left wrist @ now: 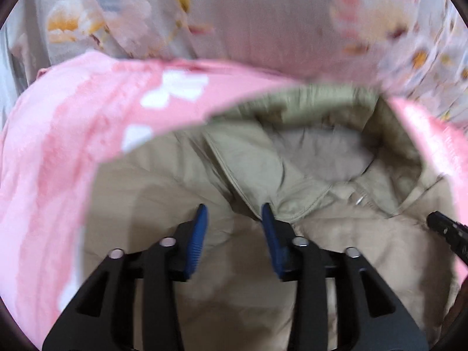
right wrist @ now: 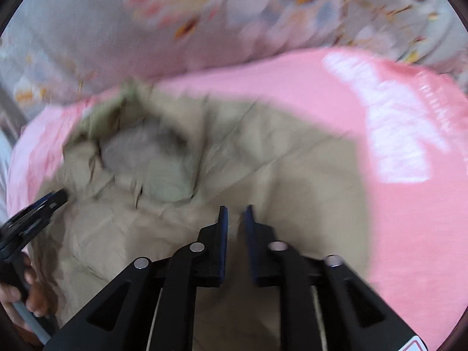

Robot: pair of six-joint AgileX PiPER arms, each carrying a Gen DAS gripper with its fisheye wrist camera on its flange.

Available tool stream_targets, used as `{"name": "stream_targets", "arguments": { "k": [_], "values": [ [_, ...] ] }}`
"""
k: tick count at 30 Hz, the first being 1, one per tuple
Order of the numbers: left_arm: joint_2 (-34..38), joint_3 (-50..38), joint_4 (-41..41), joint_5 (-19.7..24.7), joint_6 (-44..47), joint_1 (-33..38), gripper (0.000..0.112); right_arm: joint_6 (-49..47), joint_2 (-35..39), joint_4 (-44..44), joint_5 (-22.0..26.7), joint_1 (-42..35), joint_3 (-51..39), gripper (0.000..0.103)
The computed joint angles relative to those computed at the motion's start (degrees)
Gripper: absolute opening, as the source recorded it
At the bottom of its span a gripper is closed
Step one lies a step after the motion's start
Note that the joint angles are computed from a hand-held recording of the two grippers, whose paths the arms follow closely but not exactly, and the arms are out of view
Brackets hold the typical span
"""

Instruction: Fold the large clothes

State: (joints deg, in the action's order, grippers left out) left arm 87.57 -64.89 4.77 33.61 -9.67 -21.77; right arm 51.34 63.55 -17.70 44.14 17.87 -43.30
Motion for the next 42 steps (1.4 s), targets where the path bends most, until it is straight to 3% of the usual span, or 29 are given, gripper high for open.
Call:
{"name": "stream_targets", "arguments": {
  "k": [2,3,5,8,10,11,13,15,18,22,26,32,34,36,38,42],
  "values": [
    [2.2,-8.0,-2.7,4.9,0.7,2.0,0.057,-5.4,-0.8,6.7,-3.9,-6.4,-3.5,0.025],
    [4.7,-13.7,-5.5,7.2,1.2,3.1,0.063,-11.0,1.1,12.5,-6.6,-9.9,-5.7,0.031],
    [11.0,-25.2,-9.7,12.2,0.9,4.4,0.066,-15.8,6.5,18.3,-9.7,-12.4,-10.7,0.034],
    [23.0,-42.4,-15.8,17.9,-4.5,6.4,0.066,-7.2,16.9,13.0,-15.0,-10.7,-18.0,0.034],
    [30.5,-53.1,-16.3,25.2,-8.2,6.8,0.065,-5.8,23.8,10.8,-13.1,-9.0,-23.7,0.034],
    [34.4,-56.6,-18.3,28.3,-8.0,7.2,0.064,-8.5,27.6,12.9,-11.1,-8.0,-26.4,0.03],
    [36.6,-56.8,-21.5,33.0,-6.0,7.3,0.045,-16.3,29.5,19.2,-8.8,-6.3,-27.1,0.006],
    [32.4,-48.5,-18.2,30.0,0.5,5.4,0.046,-19.3,26.3,16.3,-7.1,-2.7,-23.6,0.006],
    [25.0,-35.2,-9.0,23.0,3.9,2.0,0.046,-14.4,23.2,6.6,-3.8,1.2,-18.3,0.005],
    [21.5,-25.6,-4.4,17.8,3.5,-0.3,0.048,-19.3,21.4,13.6,-8.5,-2.5,-11.0,0.0],
    [18.8,-17.8,6.3,9.9,-4.8,-4.6,0.048,-18.2,19.7,15.0,-8.6,-2.9,-9.7,0.0],
    [18.1,-12.6,21.0,4.1,-18.1,-8.6,0.047,-2.2,15.1,-0.5,-9.2,2.3,-9.3,0.001],
    [18.2,-12.4,22.5,3.3,-19.3,-8.5,0.047,0.7,17.1,-4.2,-7.9,3.5,-11.0,0.001],
    [18.0,-11.6,24.0,2.6,-21.1,-9.0,0.047,-0.8,20.6,-2.9,-6.5,2.4,-12.7,0.001],
    [17.8,-10.8,24.4,1.4,-21.9,-8.8,0.047,-3.4,23.1,0.2,-9.0,0.7,-11.7,0.0],
    [16.2,-8.5,24.1,-0.6,-22.2,-8.2,0.047,2.1,23.8,-4.9,-11.6,2.2,-9.5,0.0]
  ]
}}
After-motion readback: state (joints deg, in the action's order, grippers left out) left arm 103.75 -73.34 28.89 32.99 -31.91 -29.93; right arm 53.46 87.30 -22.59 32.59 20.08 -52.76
